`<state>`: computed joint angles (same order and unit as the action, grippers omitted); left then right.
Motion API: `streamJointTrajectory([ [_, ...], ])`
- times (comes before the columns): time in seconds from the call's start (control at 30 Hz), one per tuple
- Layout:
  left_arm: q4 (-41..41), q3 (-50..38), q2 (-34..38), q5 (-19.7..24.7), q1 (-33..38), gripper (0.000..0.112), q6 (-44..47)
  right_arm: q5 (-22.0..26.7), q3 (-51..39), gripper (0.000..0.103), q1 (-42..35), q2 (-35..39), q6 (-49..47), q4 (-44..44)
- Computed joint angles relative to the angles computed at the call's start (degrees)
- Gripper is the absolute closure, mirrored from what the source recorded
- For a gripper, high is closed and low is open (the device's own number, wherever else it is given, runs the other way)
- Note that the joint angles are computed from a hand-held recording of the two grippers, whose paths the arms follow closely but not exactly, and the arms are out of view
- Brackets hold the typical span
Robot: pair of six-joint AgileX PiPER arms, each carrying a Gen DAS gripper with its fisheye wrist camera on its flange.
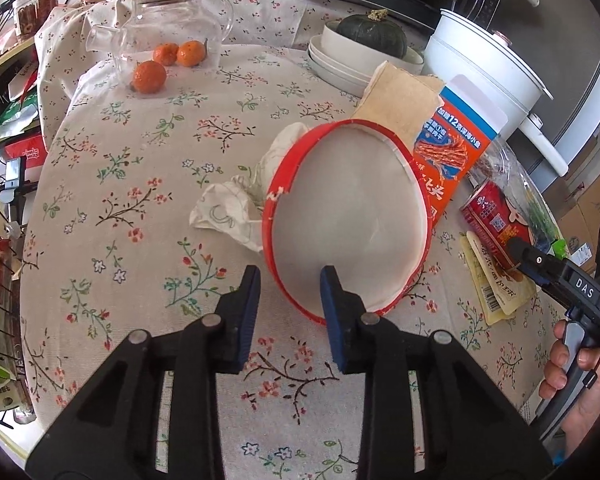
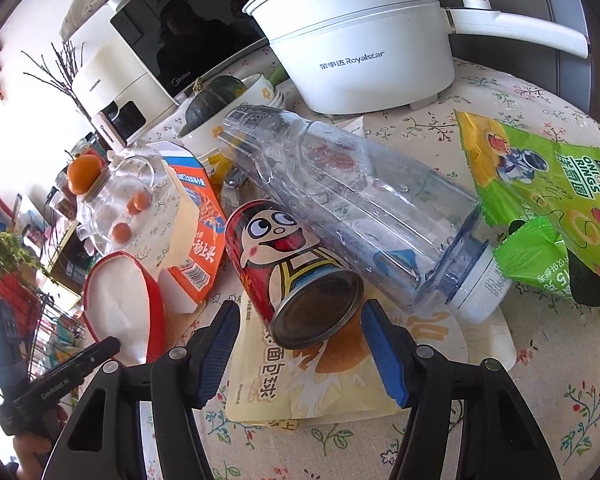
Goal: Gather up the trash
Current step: 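Grasp the red-rimmed paper lid with the left gripper while the right gripper grasps the red can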
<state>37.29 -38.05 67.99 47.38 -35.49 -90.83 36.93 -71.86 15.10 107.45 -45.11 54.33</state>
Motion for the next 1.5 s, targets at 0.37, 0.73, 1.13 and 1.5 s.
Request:
streamJointTrajectory([
  [0.37, -1.2, -1.0, -0.1, 0.3, 0.8, 0.105, 1.8, -0.8, -2.0, 0.039, 1.0, 2.4, -1.8, 2.5],
  [0.73, -0.5, -2.1, -0.3, 3.8, -0.4, 0.11, 0.0, -0.6, -1.4, 0.04, 1.4, 1.1, -1.3, -0.2],
  [1.13, 1.8, -4.0, 0.6, 6.8, -2.7, 0.11, -2.5, 0.4, -0.2, 0.042, 1.0, -1.8, -1.0, -2.7],
  [1.5, 2.7, -5.1, -1.0, 10.5, -5.3, 0.11, -4.5, 1.6, 1.5, 0.043, 0.5, -5.6, -1.6, -2.7],
])
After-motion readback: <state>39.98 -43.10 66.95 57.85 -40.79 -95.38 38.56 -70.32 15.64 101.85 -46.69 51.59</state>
